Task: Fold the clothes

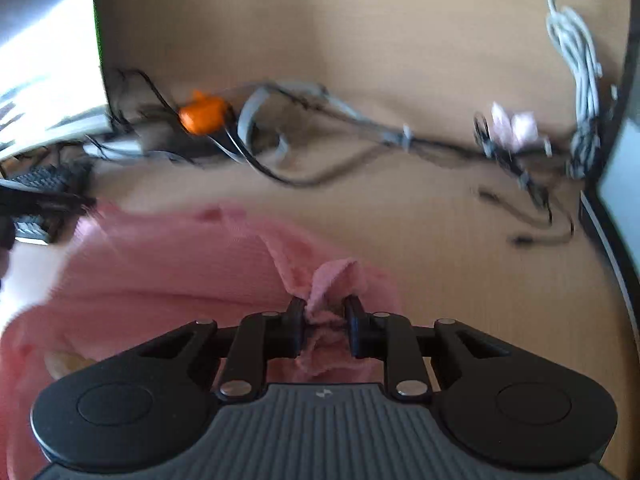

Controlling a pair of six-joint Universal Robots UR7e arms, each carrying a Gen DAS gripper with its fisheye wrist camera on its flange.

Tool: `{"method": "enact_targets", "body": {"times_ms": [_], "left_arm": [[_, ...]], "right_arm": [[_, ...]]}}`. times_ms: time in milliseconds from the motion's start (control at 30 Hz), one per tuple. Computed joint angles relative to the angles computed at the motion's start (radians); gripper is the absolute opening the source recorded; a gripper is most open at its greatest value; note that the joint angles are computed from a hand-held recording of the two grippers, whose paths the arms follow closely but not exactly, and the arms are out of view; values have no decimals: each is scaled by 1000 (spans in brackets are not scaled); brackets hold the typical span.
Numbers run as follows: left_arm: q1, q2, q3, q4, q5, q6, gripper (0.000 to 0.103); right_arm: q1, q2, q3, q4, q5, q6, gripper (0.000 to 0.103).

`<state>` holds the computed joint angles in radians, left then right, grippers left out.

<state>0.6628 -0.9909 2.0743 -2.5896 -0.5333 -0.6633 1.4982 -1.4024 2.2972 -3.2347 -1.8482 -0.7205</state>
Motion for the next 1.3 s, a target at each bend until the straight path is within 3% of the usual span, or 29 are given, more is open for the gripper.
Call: {"method": "enact_targets", "body": {"times_ms": [67, 167, 233, 367, 400, 533, 633, 700, 833, 933, 1033, 1133, 1200, 1300], "left_arm": [[-15, -33, 28, -43, -18, 1, 6], [-52, -76, 72, -139, -56, 33, 20], [-85, -98, 94, -148, -89, 56, 46], [-182, -121, 137, 16, -144, 55, 76], [-206, -124, 144, 55, -161, 57, 84], [-269, -87, 132, 374, -151, -90, 84], [-272, -76, 114, 552, -100, -260, 93], [-268, -83, 95, 629, -90, -340, 93], [-302, -133, 125, 596, -115, -288, 93], [-345, -203, 190, 517, -205, -238, 94], [-402, -250, 245, 500, -282, -231, 94], [-455, -270, 294, 497, -335, -225, 94], [-492, -281, 326, 493, -363, -227, 94], [-522, -310, 349, 530, -361, -261, 97]], "right_arm": [[-1, -24, 4, 13, 25, 6, 20], [2, -74, 23, 20, 52, -2, 32], [6, -110, 38, 25, 62, -12, 40], [-4, -222, 91, 131, 94, -110, 82], [-4, -234, 110, 127, 79, -161, 85], [-28, -241, 164, 98, 7, -317, 85], [-32, -171, 180, -105, -54, -407, 85], [-24, -147, 166, -155, -77, -395, 86], [-17, -220, 183, -80, -76, -341, 86], [-25, -330, 239, -20, -73, -306, 101], [-16, -432, 318, 9, -119, -271, 102], [-12, -558, 385, 114, -139, -203, 103], [9, -554, 431, 55, -206, -218, 103], [-2, -565, 490, -84, -245, -259, 103]]}}
